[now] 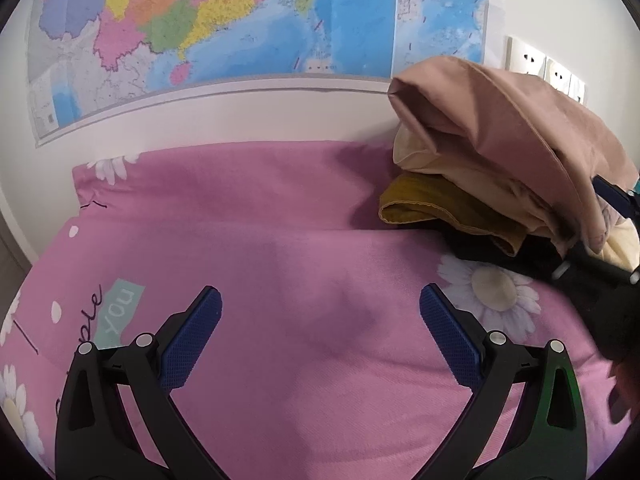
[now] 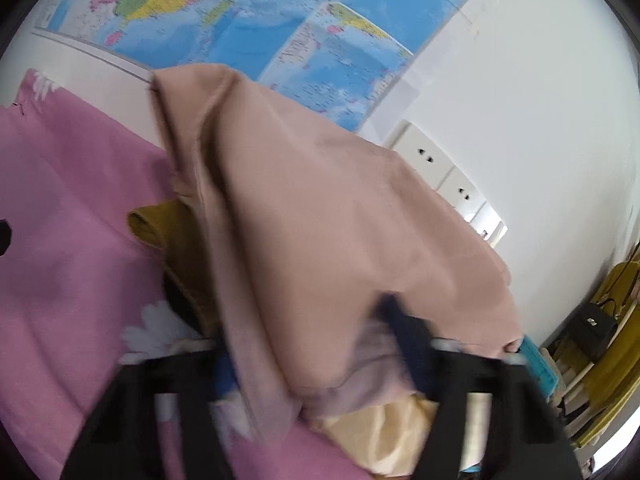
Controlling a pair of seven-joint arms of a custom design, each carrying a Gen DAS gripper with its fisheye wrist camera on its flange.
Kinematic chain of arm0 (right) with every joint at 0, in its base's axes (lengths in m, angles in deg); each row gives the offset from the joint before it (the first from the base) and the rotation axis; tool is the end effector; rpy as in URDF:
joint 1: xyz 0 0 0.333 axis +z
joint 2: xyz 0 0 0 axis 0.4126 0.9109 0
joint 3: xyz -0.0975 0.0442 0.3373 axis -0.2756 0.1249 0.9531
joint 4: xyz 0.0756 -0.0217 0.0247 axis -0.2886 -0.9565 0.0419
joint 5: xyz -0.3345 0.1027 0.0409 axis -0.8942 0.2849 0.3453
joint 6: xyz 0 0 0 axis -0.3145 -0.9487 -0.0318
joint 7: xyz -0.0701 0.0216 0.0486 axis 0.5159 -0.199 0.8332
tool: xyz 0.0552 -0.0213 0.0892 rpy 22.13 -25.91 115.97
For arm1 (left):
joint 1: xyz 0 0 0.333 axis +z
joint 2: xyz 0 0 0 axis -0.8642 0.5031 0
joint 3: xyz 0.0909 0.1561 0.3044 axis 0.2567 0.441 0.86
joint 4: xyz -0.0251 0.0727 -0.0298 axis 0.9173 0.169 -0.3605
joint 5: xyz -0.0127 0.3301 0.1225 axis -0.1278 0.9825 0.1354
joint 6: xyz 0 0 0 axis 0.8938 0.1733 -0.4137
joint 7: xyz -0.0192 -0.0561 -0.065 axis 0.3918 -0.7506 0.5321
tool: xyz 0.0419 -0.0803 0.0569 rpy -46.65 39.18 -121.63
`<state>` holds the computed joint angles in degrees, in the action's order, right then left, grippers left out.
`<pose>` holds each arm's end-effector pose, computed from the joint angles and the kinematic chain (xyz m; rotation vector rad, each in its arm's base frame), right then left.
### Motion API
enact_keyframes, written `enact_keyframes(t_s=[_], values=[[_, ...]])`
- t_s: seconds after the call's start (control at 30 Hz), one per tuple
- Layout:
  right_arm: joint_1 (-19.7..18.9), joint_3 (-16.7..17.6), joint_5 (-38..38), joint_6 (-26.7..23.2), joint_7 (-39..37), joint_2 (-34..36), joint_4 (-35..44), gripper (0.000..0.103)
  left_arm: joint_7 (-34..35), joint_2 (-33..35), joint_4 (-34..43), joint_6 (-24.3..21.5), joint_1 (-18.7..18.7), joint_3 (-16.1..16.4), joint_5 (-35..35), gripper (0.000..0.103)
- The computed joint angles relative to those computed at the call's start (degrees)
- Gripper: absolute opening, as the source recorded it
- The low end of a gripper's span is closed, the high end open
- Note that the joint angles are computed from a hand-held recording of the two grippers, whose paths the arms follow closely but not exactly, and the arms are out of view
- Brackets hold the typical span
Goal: Fold large clothes
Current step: 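Grasp the pink jacket on top of the pile with the right gripper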
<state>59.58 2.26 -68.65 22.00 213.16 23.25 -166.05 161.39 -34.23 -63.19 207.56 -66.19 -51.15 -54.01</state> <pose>0.4391 0.3144 0.5064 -1.6222 1.9040 -1.7502 0.5253 -0.0766 0.5691 -1.2751 2.1362 -1.0403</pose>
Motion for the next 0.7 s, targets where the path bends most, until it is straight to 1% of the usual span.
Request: enact_keyframes(t_s=[0.03, 0.07, 0.17, 0.2, 0.27, 0.33, 0.4, 0.43, 0.53, 0.57, 0.6, 0.7], values=[[-0.44, -0.21, 0.18, 1.89, 0.26, -1.57, -1.08, 0.025, 0.39, 0.34, 0.35, -0.18, -0.10, -0.04, -0.24, 0.098], [-0.79, -0.15, 0.08, 3.23, 0.63, -2.71, -1.83, 0.016, 1.00, 0.79, 0.90, -0.22, -0.18, -0.13, -0.65, 0.098], [-1.89, 0.54, -0.29, 5.98, 1.67, -7.35, -3.77, 0.010, 3.71, 2.18, 2.74, -0.22, -0.30, -0.76, -2.74, 0.098], [-2.57, 0.70, -0.52, 7.76, 2.49, -9.50, -4.66, 0.009, 4.23, 2.54, 3.31, -0.55, -0.20, -1.02, -3.08, 0.098], [-4.18, 1.22, -1.22, 10.25, 3.40, -13.25, -5.89, 0.008, 7.45, 3.49, 5.18, -1.99, -0.07, -1.63, -5.64, 0.098], [-5.96, 1.65, -1.73, 12.09, 4.27, -17.43, -6.54, 0.008, 11.88, 4.27, 6.83, -2.69, 0.07, -2.42, -9.34, 0.098], [-7.42, 2.27, -2.01, 13.65, 4.90, -20.91, -7.24, 0.008, 17.45, 4.70, 8.46, -4.49, 0.34, -3.04, -14.35, 0.098], [-8.21, 2.50, -2.17, 14.12, 4.68, -22.75, -7.17, 0.008, 21.38, 4.72, 9.25, -5.96, 0.48, -3.31, -17.56, 0.098], [-10.51, 2.60, -2.42, 16.80, 4.05, -26.89, -7.02, 0.008, 29.59, 4.52, 11.05, -12.37, 0.87, -3.42, -23.47, 0.098], [-11.28, 2.43, -2.20, 17.89, 3.64, -27.59, -6.39, 0.008, 31.74, 4.60, 11.97, -17.25, 1.30, -3.07, -24.51, 0.098], [-11.99, 2.39, -2.16, 18.81, 3.41, -28.82, -6.23, 0.008, 32.70, 5.00, 13.11, -22.07, 1.74, -2.74, -24.87, 0.098], [-14.20, 2.65, -2.54, 21.13, 2.66, -31.26, -5.77, 0.008, 31.36, 7.12, 16.65, -30.59, 2.55, -2.79, -25.21, 0.098]])
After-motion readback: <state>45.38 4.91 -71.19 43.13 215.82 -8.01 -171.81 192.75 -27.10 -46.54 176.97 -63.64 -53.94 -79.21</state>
